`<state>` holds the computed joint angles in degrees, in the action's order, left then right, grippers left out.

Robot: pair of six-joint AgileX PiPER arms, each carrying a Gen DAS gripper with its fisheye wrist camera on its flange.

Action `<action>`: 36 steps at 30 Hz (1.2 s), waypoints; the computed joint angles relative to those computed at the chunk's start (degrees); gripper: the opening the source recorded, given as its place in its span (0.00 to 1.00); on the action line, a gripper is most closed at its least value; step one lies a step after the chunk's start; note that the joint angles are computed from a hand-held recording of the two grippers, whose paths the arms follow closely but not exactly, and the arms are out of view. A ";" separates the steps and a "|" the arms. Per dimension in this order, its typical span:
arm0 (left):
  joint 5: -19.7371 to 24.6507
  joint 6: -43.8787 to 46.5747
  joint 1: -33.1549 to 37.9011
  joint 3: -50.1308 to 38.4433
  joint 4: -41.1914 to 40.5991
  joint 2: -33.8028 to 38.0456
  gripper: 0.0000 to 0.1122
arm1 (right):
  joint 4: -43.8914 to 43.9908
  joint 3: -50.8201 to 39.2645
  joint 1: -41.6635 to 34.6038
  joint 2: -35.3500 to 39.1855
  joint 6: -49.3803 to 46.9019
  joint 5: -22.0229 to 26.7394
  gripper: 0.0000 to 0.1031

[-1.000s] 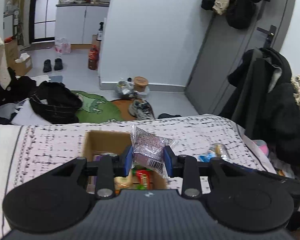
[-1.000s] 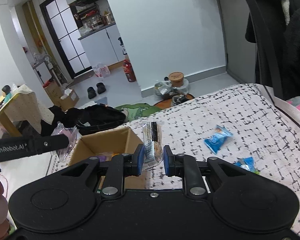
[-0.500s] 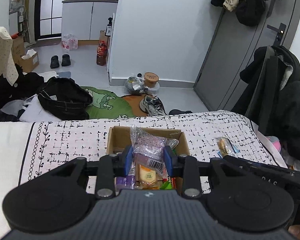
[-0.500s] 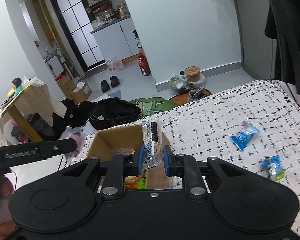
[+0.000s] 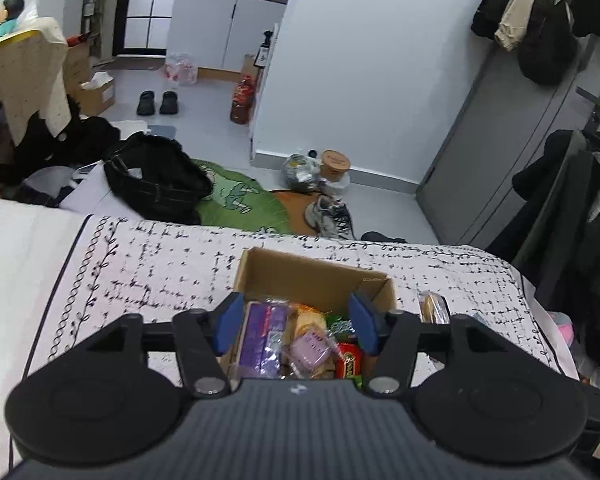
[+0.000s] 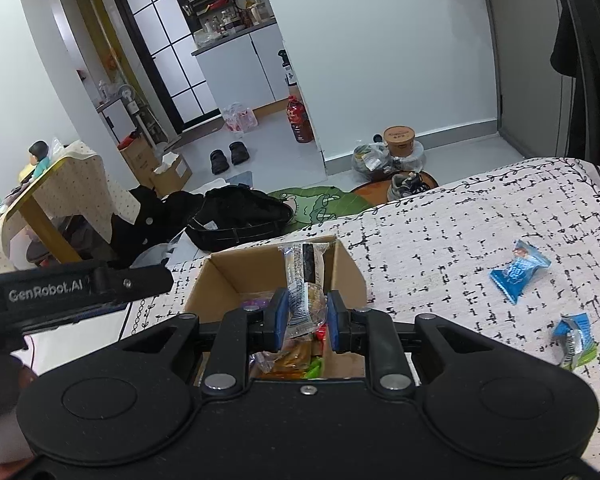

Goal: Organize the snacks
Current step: 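Carry both packs over the box and open both tools to drop them in, then move both tools back over the remaining blue candy packs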

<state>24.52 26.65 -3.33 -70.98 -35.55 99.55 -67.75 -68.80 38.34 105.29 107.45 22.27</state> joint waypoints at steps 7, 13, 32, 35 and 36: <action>-0.16 -2.18 -0.05 0.75 1.30 -0.77 0.66 | -2.51 0.70 0.82 -0.53 2.43 1.42 0.45; -0.01 -2.20 -1.29 0.78 1.26 -0.95 0.76 | -0.96 4.33 0.23 -3.28 1.77 2.78 0.50; -0.23 -3.63 -10.11 -0.11 4.58 0.07 0.81 | -0.15 16.58 -2.12 -12.83 1.17 8.53 0.81; -0.42 -4.07 -11.92 -0.39 5.47 0.23 0.81 | 0.07 18.90 -3.14 -14.36 1.72 8.20 0.81; -0.47 -4.05 -12.53 -0.47 5.63 0.33 0.81 | 0.02 19.57 -3.43 -14.75 2.06 8.08 0.81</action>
<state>24.04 22.61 -15.86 -71.45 -29.92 99.89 -67.73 -49.23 34.90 90.54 109.51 30.35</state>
